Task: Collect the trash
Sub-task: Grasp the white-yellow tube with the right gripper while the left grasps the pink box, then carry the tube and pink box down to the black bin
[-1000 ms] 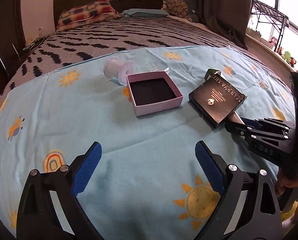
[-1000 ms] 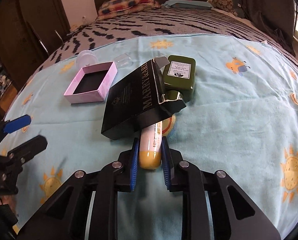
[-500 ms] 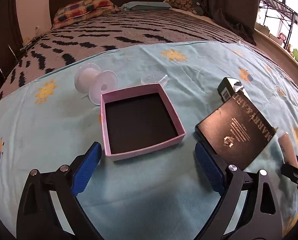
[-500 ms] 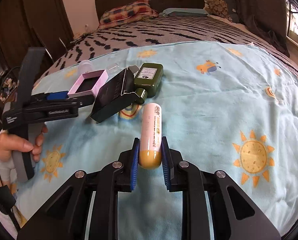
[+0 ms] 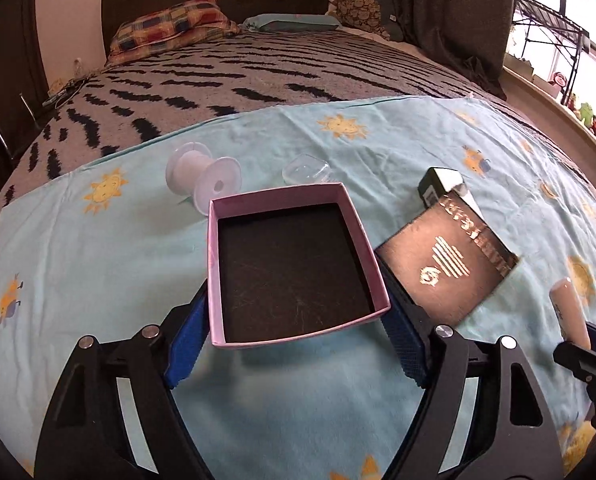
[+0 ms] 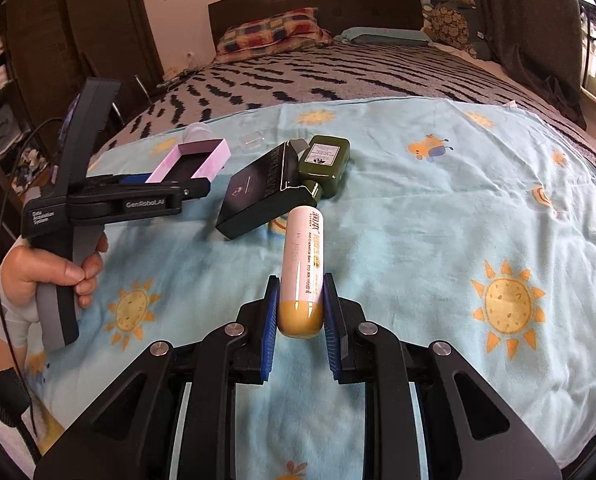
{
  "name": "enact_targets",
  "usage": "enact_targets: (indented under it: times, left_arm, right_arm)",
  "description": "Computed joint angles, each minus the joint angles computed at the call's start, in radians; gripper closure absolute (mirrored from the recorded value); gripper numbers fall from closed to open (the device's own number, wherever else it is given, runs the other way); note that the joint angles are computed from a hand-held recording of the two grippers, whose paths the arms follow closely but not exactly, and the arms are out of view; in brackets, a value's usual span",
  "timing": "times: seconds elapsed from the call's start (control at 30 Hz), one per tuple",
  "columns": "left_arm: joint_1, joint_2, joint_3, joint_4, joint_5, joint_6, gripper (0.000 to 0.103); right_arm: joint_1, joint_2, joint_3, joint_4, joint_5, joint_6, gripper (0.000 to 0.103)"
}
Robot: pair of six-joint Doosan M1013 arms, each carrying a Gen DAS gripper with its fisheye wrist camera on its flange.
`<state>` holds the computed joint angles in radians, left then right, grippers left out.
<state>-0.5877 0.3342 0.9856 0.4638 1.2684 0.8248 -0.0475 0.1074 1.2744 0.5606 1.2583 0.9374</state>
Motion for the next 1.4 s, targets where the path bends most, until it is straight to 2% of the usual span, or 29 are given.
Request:
enact_targets:
  times: [0.23,0.53,0.97,1.17,1.4]
  left_arm:
    - [-0.096,-0.114,0.096,0.076,-0.019,-0.038,0.027]
    - [-0.228,-0.233,0.229,0.161,-0.003,-0.170,0.027]
    - [-0.406,-0.321,0.373,0.183,0.024,-0.349,0.027]
    - [-0.456,-0.337,0.447,0.118,0.010,-0.418,0.027]
    - [-0.455,-0.327,0.508,-0.005,-0.041,-0.436,0.027]
  right_arm:
    - [-0.030,-0.070,0.049,0.035,0.007,-0.041,0.081]
    - [-0.097,-0.167,0.136,0.083,0.046,-0.110,0.081]
    - [-0.224,-0.286,0.277,0.121,0.164,-0.192,0.081]
    - [-0.259,-0.323,0.345,0.092,0.223,-0.208,0.081]
    - [-0.239,-0.339,0.408,0.040,0.266,-0.195,0.081]
